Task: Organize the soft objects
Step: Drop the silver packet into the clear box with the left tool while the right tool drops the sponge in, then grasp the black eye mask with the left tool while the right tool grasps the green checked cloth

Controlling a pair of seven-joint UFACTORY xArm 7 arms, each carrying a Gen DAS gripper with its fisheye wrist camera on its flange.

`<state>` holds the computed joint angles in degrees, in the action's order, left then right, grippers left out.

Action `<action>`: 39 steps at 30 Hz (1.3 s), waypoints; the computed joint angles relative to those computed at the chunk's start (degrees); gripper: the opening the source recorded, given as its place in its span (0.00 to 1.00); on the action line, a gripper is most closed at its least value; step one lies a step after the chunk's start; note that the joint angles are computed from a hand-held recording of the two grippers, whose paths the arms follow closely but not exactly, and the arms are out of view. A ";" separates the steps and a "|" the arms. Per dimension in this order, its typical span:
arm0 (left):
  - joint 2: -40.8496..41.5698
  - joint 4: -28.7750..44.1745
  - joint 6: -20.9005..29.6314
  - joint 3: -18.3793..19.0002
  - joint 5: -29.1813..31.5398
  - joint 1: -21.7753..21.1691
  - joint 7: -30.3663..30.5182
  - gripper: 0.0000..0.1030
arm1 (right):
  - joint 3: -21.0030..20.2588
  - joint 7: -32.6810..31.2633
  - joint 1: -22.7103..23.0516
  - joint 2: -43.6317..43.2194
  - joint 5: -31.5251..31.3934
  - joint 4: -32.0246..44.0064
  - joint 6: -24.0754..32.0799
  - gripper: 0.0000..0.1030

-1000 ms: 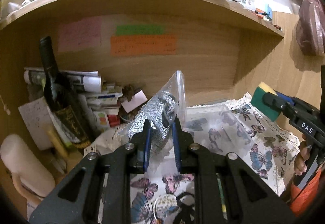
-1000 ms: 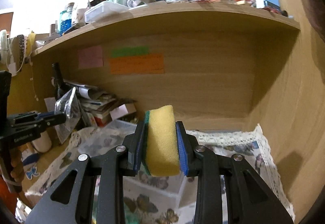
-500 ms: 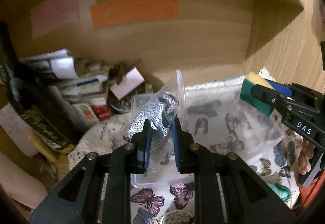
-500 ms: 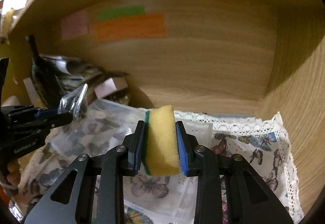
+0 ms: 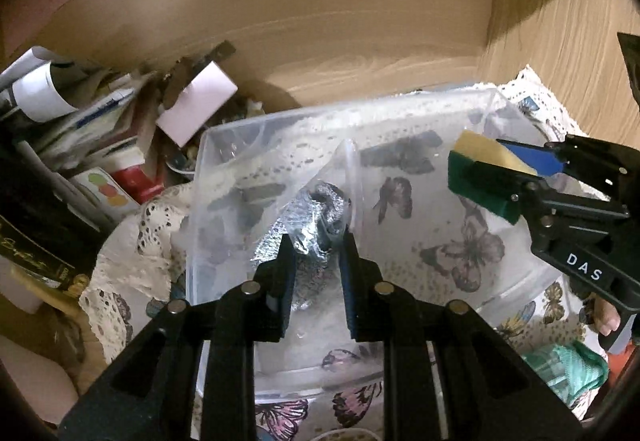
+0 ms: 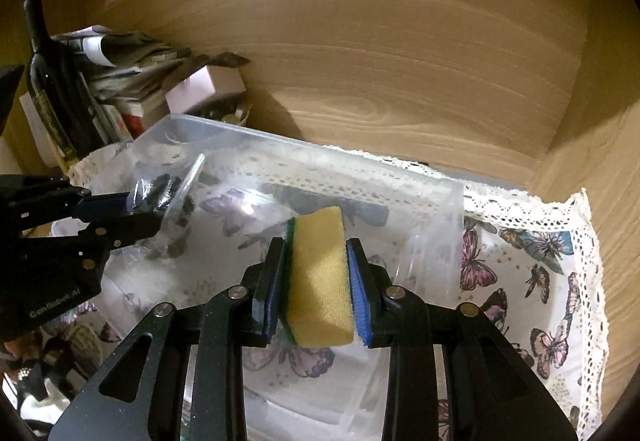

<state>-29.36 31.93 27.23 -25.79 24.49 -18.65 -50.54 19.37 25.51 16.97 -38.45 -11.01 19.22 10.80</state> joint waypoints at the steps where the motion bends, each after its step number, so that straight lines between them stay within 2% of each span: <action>1: -0.05 -0.08 0.14 -0.08 0.08 0.04 -0.10 0.21 | 0.44 0.24 -0.32 -0.09 -0.19 0.01 0.07 0.27; 4: -1.21 -0.42 0.77 -0.24 -0.03 -0.18 -0.63 0.28 | 0.24 0.21 0.07 -0.54 -0.18 -0.07 0.48 0.30; 6: -2.76 -0.59 1.51 -0.73 0.11 -0.11 -1.34 0.39 | 1.15 0.94 -0.68 -1.41 -0.57 -0.12 0.80 0.44; 8: -5.33 -1.11 1.98 -1.50 0.64 0.08 -2.32 0.52 | 1.91 2.00 -1.44 -2.74 -0.92 -0.61 0.15 0.49; 12: -10.46 -1.58 3.64 -2.84 0.64 -0.37 -2.78 0.65 | 1.03 2.42 0.25 -8.03 -0.48 -1.94 0.81 0.51; 16: -17.69 -2.38 6.95 -5.68 0.52 -0.64 -4.30 0.92 | 1.86 3.55 1.72 -15.45 -0.04 -3.60 1.59 0.57; 17: -19.90 -2.87 7.67 -6.62 0.62 -0.69 -4.96 0.96 | 2.23 3.93 2.40 -18.45 0.03 -4.42 2.29 0.60; 24: -30.84 -6.40 14.19 -10.12 -3.03 -6.29 -6.43 0.99 | 3.53 5.11 9.72 -33.28 0.80 -9.25 7.80 0.63; 28: -34.18 -8.95 17.04 -11.01 -6.15 -10.52 -7.65 0.99 | 5.47 6.37 14.39 -37.98 1.05 -10.89 11.24 0.64; 32: -34.83 -10.92 18.62 -12.94 -8.47 -13.73 -10.23 0.99 | 7.52 8.74 19.16 -40.62 1.61 -12.64 14.65 0.64; 39: -33.59 -13.51 19.26 -15.16 -9.46 -19.70 -14.71 0.99 | 7.78 13.98 26.47 -41.01 2.79 -16.28 17.16 0.64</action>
<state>-62.95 18.42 46.49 -40.95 15.04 -38.34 -65.24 27.15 39.49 43.43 -79.46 -8.22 2.94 27.96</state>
